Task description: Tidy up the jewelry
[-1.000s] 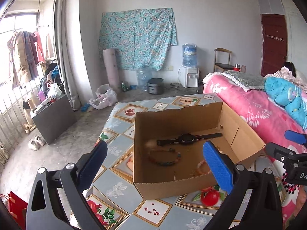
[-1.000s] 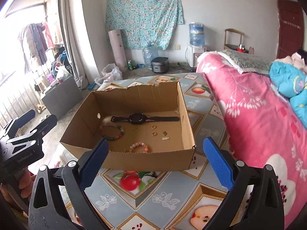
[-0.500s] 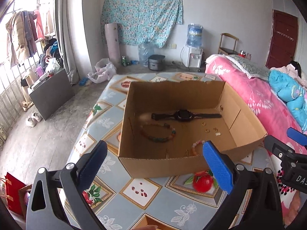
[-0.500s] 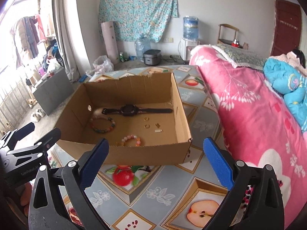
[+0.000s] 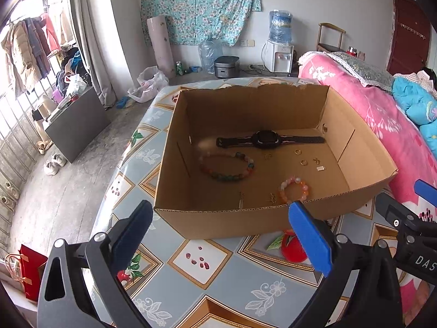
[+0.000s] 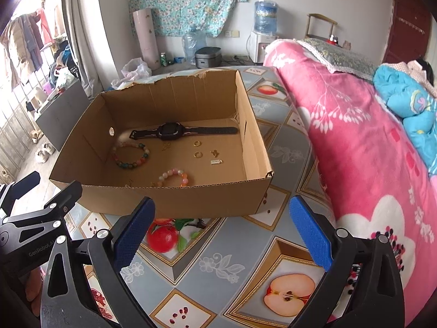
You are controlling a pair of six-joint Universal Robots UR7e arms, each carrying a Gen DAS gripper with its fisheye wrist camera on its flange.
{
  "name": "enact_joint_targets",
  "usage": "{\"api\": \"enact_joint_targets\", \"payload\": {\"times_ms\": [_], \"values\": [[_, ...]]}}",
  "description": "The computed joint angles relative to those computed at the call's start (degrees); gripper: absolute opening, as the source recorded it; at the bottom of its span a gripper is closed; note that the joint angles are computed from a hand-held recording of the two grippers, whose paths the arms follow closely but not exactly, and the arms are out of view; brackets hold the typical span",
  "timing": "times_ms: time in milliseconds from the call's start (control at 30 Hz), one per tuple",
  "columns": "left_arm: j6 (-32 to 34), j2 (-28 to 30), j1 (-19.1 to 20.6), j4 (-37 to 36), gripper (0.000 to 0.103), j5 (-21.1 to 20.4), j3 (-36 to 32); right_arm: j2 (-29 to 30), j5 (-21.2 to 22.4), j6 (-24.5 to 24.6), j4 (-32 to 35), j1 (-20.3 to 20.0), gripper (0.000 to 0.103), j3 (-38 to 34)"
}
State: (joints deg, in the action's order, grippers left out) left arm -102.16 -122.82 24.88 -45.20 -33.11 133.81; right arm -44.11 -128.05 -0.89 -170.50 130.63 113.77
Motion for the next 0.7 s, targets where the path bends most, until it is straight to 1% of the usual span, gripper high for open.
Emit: {"api": "enact_joint_targets", "payload": {"times_ms": [267, 533, 700], "values": [[2.27, 0.07, 1.35, -2.97, 0.098, -0.7, 0.39, 0.15, 0.91, 0.45, 1.14, -0.85, 0.095, -0.09], [4.12, -0.47, 2.88, -5.55, 0.098, -1.1, 0.76, 0.14, 0.79, 1.43, 2.32, -1.13, 0.095, -0.36], [4.57, -0.8, 3.16, -6.21, 0.098, -0.99, 0.81, 0.14, 0.7, 1.53, 2.51, -1.13, 0.095, -0.45]]}}
